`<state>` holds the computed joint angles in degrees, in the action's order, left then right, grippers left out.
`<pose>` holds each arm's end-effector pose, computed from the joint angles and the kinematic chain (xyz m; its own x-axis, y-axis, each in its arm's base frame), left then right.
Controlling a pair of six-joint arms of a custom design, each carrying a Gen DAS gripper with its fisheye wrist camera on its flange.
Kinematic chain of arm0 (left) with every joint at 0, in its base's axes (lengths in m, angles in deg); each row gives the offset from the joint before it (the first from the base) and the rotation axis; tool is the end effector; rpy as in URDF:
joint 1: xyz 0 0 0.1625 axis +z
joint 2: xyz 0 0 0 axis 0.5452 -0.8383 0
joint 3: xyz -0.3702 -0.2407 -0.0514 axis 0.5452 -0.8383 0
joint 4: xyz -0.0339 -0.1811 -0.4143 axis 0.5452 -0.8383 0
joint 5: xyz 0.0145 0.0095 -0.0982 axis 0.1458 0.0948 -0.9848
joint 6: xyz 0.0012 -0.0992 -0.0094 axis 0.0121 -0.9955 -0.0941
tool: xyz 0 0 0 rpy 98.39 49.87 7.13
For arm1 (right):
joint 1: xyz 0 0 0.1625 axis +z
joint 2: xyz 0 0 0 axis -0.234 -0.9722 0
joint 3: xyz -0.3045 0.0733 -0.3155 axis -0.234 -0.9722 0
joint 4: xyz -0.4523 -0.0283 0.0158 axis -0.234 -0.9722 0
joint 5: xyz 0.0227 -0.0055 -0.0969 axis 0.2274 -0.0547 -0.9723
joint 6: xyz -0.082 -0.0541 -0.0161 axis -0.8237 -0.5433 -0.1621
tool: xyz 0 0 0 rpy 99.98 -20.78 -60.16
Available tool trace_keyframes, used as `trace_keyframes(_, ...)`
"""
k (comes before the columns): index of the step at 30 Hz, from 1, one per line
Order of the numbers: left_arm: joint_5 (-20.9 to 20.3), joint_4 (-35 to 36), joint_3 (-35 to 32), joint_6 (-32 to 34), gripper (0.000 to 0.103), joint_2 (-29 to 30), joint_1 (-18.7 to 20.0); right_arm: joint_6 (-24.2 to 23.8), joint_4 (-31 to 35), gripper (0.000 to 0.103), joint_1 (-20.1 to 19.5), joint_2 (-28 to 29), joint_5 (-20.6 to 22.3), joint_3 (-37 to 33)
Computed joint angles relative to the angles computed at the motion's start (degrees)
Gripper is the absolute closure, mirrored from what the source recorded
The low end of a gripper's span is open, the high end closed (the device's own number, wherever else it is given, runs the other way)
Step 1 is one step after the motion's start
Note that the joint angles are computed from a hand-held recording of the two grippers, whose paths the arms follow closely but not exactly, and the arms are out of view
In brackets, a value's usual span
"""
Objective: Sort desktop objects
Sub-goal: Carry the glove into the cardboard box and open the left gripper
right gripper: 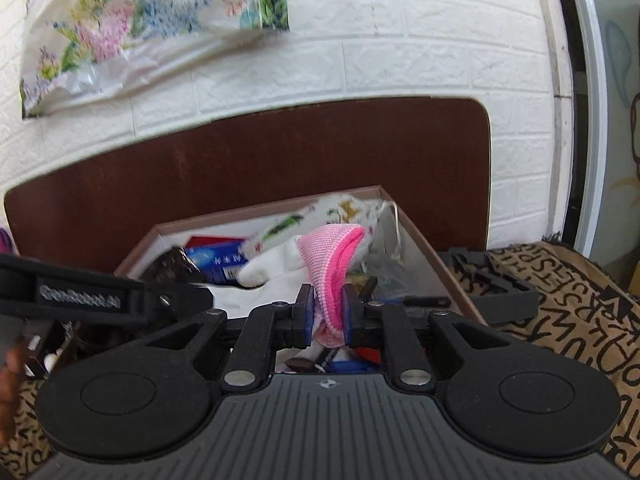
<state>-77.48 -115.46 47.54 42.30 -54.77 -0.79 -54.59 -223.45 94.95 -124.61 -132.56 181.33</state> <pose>-0.3936 -0.4895 0.0723 -0.8020 0.2927 -0.5207 0.5783 0.5987 -0.5542 0.0645 -0.4815 0.2901 -0.7672 -0.2120 0.6054 -0.6318 0.4128 -0.6561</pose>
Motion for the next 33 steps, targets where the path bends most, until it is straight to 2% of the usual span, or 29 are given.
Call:
trace_keyframes(4,0.27,-0.76,0.21,-0.06,0.067,-0.06,0.25,-2.72,-0.51,0.083,0.87,2.0,-2.52,-0.2)
trace_keyframes(8,-0.69,-1.78,0.49,0.61,0.065,-0.01,0.07,-4.99,1.4,0.079,1.2,1.87,-1.42,0.3)
trace_keyframes(9,-0.73,-2.55,0.65,0.95,0.06,0.09,-0.12,-5.23,1.75,0.077,1.3,1.83,-1.43,0.2)
trace_keyframes(10,-0.37,-3.41,0.79,1.13,0.049,0.25,-0.37,-5.27,1.75,0.074,1.43,1.94,-1.74,0.15)
trace_keyframes(12,0.72,-5.3,0.92,2.06,0.036,0.74,-0.86,-5.42,0.94,0.061,1.63,2.26,-2.53,0.02)
trace_keyframes(13,1.42,-5.8,0.87,2.48,0.032,1.0,-1.08,-5.56,-0.54,0.046,1.78,2.7,-3.0,0.11)
trace_keyframes(14,1.74,-5.99,0.8,2.9,0.031,1.16,-1.17,-5.96,-2.59,0.036,1.9,3.19,-3.33,0.34)
trace_keyframes(15,1.64,-6.01,0.79,3.17,0.029,1.2,-1.16,-6.37,-4.09,0.032,1.93,3.55,-3.38,0.46)
trace_keyframes(17,1.38,-6.13,0.86,2.98,0.024,1.24,-1.11,-7.06,-6.44,0.018,2.04,4.0,-3.46,0.69)
trace_keyframes(20,2.85,-8.34,1.31,2.58,0.012,1.77,-1.48,-8.33,-9.0,0.006,2.18,4.45,-3.3,1.04)
trace_keyframes(22,3.95,-10.3,1.68,2.68,0.001,2.11,-1.8,-9.03,-9.7,0.003,2.3,4.53,-3.04,1.26)
trace_keyframes(25,4.57,-11.15,2.16,2.84,0.0,1.88,-2.17,-9.28,-10.29,0.001,2.67,4.7,-3.68,1.55)
trace_keyframes(33,5.79,-9.39,4.61,-1.84,0.0,-0.34,-3.38,-7.07,-10.35,0.0,2.93,2.92,-3.34,3.68)
